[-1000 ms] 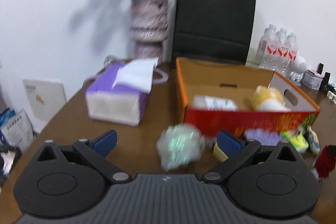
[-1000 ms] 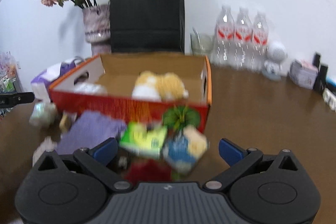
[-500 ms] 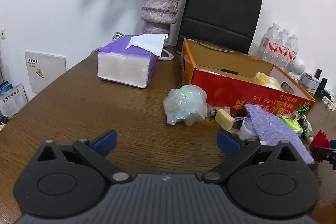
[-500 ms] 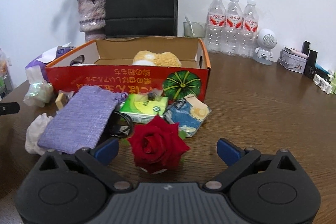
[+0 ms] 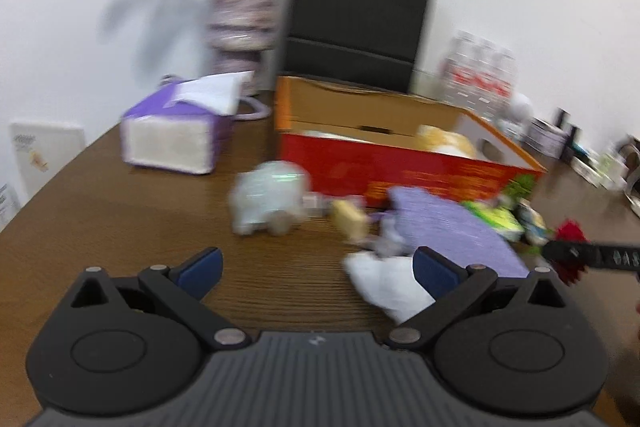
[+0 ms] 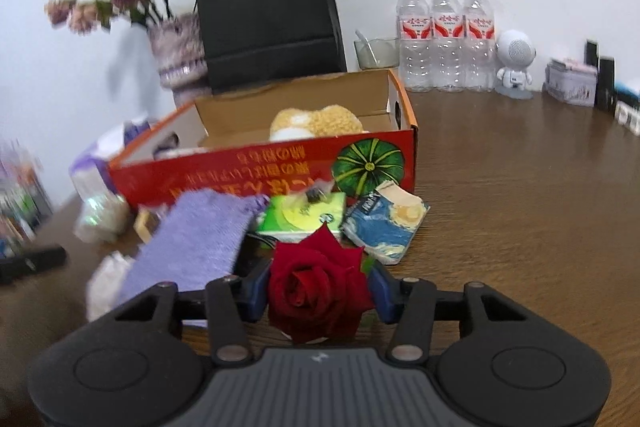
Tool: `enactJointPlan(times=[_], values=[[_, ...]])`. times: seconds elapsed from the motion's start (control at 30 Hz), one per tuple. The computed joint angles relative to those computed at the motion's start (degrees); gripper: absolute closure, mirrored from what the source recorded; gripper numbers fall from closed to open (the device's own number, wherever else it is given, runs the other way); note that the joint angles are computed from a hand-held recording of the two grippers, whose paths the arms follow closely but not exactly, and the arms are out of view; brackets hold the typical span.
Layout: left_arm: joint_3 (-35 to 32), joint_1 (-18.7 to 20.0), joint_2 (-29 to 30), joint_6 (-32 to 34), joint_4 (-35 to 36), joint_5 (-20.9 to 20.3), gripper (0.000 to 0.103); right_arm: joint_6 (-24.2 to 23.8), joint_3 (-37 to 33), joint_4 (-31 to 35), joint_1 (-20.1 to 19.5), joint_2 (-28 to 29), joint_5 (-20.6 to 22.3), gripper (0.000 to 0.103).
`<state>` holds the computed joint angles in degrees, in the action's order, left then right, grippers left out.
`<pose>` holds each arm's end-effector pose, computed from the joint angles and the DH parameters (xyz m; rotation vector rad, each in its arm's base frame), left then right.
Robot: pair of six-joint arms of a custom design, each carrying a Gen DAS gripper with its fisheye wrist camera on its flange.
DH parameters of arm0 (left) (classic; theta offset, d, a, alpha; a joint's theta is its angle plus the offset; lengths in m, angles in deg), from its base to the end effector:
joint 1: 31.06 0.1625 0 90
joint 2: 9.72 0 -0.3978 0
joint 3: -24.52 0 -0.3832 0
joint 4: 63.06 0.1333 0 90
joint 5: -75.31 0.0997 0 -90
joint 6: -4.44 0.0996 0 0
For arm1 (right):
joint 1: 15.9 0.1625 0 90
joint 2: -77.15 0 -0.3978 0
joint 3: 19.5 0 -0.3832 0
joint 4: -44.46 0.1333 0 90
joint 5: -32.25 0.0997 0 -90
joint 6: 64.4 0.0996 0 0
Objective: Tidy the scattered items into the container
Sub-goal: 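Hold the rose in the right gripper while the left gripper grasps the clear plastic bag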
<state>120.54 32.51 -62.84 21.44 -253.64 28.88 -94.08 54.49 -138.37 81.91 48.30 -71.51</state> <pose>-0.1012 -0.6574 0.2655 0.3597 2.1958 -1.2640 0.2115 -0.7355 0.0914 0.6936 -2.4688 1.0527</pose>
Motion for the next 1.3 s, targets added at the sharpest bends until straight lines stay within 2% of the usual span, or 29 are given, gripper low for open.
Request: enactJointPlan(times=[0.13,0.2,0.3,0.33,0.53,0.6,0.67,0.87,1.07,1.3], values=[[-0.69,-1.3,1.34,0.91,4.42,-3.33,0.0,5.9,2.45,2.33,-0.37,-2.28,4.18,0.055],[-0.67,-1.65,1.7,-0.02,6.79,-5.92,0.002,7.27,3.88,2.26,-0.3,-2.93,5.52,0.055],[-0.69,-1.77,1.81,-3.36,10.7,-7.83,0.023,7.58,5.84,1.55,-0.13,-3.39,6.66,0.055],[-0.6,-1.67,1.63,-4.63,11.79,-8.57,0.025,7.64,6.42,1.43,-0.15,-3.53,7.07,0.055],[0.8,-0.58,-1.06,-10.29,17.23,-15.51,0.052,7.54,9.61,-1.51,-0.45,-4.4,8.52,0.055],[0.64,0.08,-1.65,-12.42,18.94,-18.14,0.068,7.52,10.26,-2.35,-0.51,-4.61,8.43,0.055],[0.0,0.56,-1.93,-13.81,20.57,-19.61,0.077,7.66,10.89,-2.8,-0.71,-4.86,8.48,0.055],[-0.03,-0.09,-1.88,-14.26,20.49,-18.43,0.078,8.42,12.59,-3.49,-1.46,-5.9,9.86,0.055],[0.59,-1.43,-1.74,-12.6,18.25,-14.62,0.076,7.65,13.35,-4.81,-1.48,-6.3,10.58,0.055],[-1.19,-2.21,-1.43,-10.63,16.36,-12.91,0.073,6.17,11.49,-5.92,-0.81,-6.11,10.72,0.055]])
